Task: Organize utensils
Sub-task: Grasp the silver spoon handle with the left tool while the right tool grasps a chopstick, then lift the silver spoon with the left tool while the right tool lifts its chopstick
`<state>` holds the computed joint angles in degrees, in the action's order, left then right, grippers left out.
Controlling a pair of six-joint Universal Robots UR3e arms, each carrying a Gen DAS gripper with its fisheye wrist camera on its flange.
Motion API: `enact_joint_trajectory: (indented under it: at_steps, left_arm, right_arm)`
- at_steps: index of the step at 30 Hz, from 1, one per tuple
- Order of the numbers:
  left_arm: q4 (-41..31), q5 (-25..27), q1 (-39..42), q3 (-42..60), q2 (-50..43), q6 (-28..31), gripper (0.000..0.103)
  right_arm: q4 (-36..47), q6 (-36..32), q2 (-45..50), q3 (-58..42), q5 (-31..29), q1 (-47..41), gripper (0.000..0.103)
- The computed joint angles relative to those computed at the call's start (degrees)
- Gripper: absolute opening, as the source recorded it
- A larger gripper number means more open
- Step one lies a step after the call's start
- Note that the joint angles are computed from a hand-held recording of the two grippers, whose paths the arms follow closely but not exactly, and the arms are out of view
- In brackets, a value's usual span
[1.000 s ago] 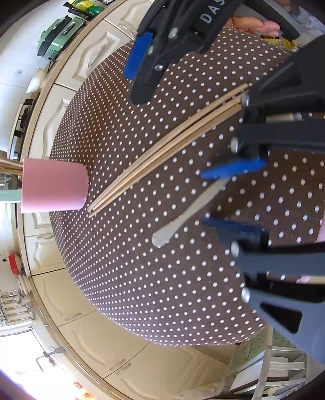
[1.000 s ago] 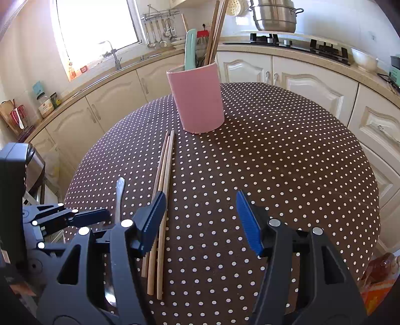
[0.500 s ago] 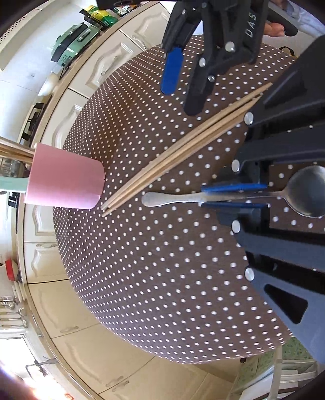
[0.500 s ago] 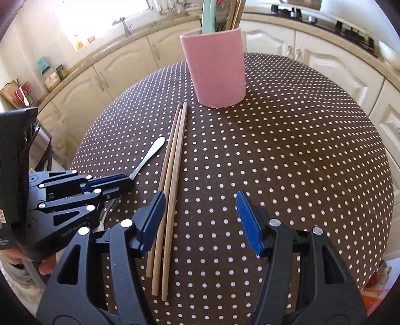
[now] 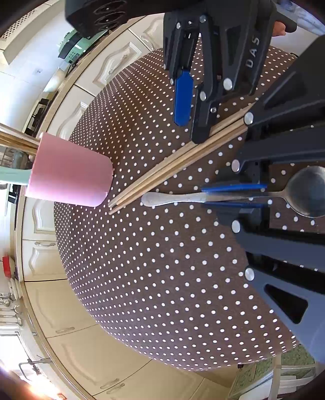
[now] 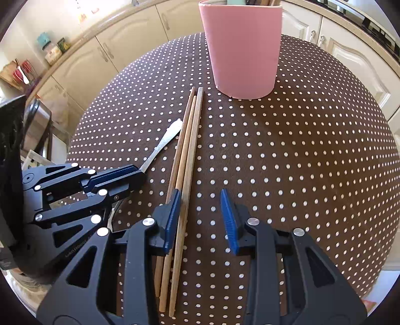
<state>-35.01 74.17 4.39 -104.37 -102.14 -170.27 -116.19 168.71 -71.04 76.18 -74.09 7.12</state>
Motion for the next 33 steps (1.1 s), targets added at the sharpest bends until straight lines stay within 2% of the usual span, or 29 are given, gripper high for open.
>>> enact_joint_trajectory:
  at_steps: [5, 10, 13, 14, 16, 23, 26, 33]
  left_arm:
    - [-0.5, -0.1, 0.1, 1.7, -1.4, -0.2, 0.008]
    - [-0.9, 0.3, -0.4, 4.4, -3.3, -1.2, 0.008]
    - [0.0, 0.2, -0.4, 4.5, -3.7, -1.6, 0.008]
    - [0.4, -0.1, -0.2, 4.2, -3.6, -1.6, 0.008]
    - [1.7, -0.7, 0.4, 2.8, -3.0, -1.7, 0.008]
    - [9.5, -4.2, 3.9, -6.6, 2.2, -1.4, 0.007]
    - [12.9, -8.2, 6.2, -11.1, 5.7, -0.8, 0.007]
    - [18.3, -15.3, 9.0, -16.8, 12.0, 0.4, 0.007]
  right_arm:
    - [8.0, 0.9, 7.2, -12.8, -4.8, 3.4, 0.032]
    - [17.5, 1.1, 17.4, -30.8, -12.2, 7.8, 0.025]
    - [18.0, 1.6, 20.1, -34.8, -11.9, 8.7, 0.008]
    - [17.1, 2.3, 20.4, -34.9, -11.6, 9.1, 0.007]
    - [11.5, 2.2, 17.6, -28.7, -10.3, 8.6, 0.007]
    - [-9.7, 3.2, 3.5, -0.8, 0.7, 2.1, 0.007]
    - [-20.1, 4.2, -2.5, 10.4, 5.9, -1.0, 0.007]
    - [-44.0, 7.8, -9.3, 26.0, 13.1, -5.2, 0.007]
